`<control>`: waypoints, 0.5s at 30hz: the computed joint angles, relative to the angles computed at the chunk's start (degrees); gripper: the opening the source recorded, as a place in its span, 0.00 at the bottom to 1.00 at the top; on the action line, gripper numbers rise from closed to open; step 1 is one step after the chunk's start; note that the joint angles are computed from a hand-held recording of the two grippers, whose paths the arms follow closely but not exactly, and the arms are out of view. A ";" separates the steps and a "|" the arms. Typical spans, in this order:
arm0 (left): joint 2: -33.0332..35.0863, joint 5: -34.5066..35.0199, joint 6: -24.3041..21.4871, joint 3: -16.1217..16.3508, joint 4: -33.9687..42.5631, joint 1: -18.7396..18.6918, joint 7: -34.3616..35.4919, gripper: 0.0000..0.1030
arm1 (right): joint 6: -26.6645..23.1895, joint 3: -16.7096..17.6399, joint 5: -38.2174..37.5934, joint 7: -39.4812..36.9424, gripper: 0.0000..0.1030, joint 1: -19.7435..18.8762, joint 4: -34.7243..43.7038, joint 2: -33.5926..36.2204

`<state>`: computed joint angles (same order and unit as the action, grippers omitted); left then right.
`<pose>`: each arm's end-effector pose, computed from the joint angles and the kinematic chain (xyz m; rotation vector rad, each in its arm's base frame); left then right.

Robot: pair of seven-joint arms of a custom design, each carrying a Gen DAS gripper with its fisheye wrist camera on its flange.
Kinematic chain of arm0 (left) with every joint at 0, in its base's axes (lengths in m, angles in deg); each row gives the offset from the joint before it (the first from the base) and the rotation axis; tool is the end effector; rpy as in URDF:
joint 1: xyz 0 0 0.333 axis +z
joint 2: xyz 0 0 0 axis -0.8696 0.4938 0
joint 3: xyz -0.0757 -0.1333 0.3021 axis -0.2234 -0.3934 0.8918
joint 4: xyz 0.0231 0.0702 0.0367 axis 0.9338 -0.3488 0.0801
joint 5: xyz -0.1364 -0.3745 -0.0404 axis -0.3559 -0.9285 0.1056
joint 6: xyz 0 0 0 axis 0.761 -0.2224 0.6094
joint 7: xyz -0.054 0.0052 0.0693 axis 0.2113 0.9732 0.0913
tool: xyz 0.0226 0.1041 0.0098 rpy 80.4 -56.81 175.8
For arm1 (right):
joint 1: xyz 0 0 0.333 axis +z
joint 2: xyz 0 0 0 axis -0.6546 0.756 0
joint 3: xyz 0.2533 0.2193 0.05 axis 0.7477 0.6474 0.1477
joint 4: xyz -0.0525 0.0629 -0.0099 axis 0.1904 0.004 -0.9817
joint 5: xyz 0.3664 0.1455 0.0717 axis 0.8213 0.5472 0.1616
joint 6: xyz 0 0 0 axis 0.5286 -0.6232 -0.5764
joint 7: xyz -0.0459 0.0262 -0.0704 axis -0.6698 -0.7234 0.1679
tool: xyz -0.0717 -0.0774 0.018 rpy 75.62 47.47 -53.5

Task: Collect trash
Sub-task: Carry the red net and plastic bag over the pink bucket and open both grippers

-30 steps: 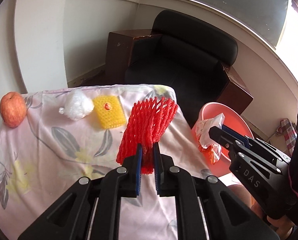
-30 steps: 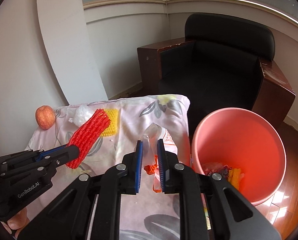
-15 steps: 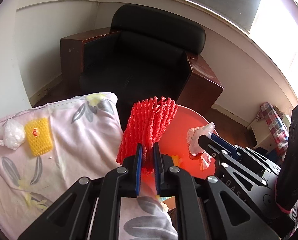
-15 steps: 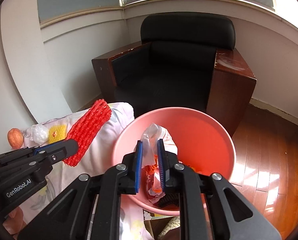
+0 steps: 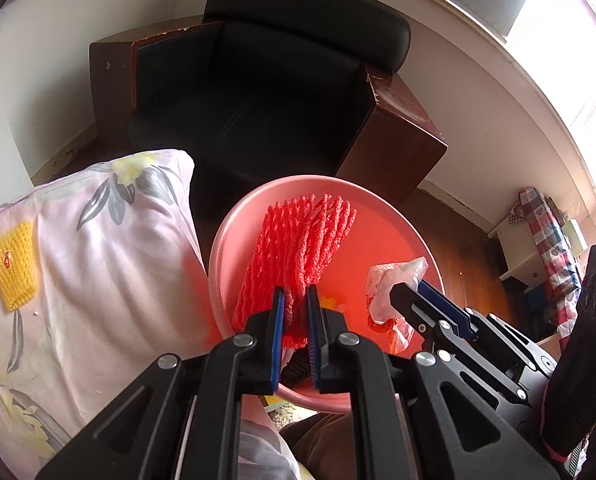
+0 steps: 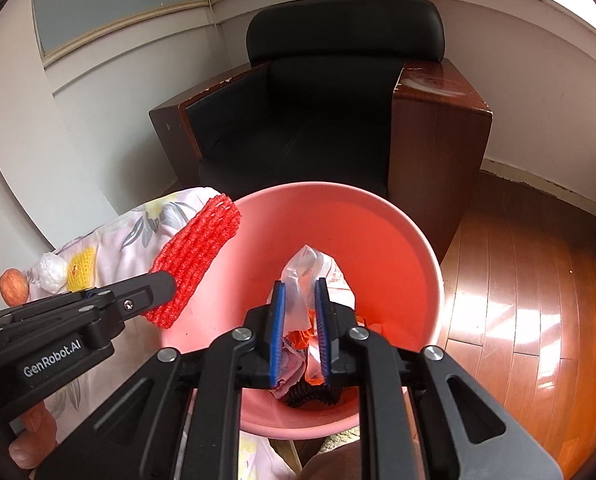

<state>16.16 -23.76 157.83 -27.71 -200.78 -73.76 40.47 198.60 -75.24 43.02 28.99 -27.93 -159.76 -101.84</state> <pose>0.4198 -0.2692 0.4437 -2.0294 1.8914 -0.9399 0.4109 0.1659 0.4567 -1.8871 1.5804 -0.5331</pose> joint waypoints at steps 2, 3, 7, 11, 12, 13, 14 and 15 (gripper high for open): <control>1.02 0.31 -0.29 -0.28 0.62 0.17 -0.57 0.10 | 0.01 -0.12 0.11 -0.16 0.14 0.13 0.10 0.55; 1.38 0.24 -0.35 -0.13 0.72 -0.02 -0.40 0.10 | -0.13 -0.11 0.14 -0.14 0.14 0.10 0.34 0.95; 2.77 1.44 -1.29 -0.24 1.43 -0.12 -1.21 0.10 | -0.71 -0.52 0.80 -0.10 0.14 0.60 0.42 1.47; 3.38 0.78 -2.20 0.28 1.73 -1.07 -1.35 0.10 | -1.07 -0.74 1.05 0.00 0.15 0.73 0.43 1.70; 3.49 0.72 -2.31 0.38 1.81 -1.25 -1.32 0.11 | -1.25 -0.83 1.12 -0.06 0.15 0.83 0.46 1.75; 3.53 0.88 -2.62 0.41 1.95 -1.30 -1.43 0.12 | -1.41 -0.94 1.22 -0.12 0.15 0.94 0.51 1.83; 3.55 0.78 -2.84 0.52 2.04 -1.47 -1.30 0.15 | -1.60 -1.14 1.42 -0.22 0.15 1.15 0.58 1.90; 3.48 0.35 -3.02 0.74 2.06 -1.77 -0.84 0.19 | -1.77 -1.32 1.65 -0.26 0.15 1.30 0.62 1.94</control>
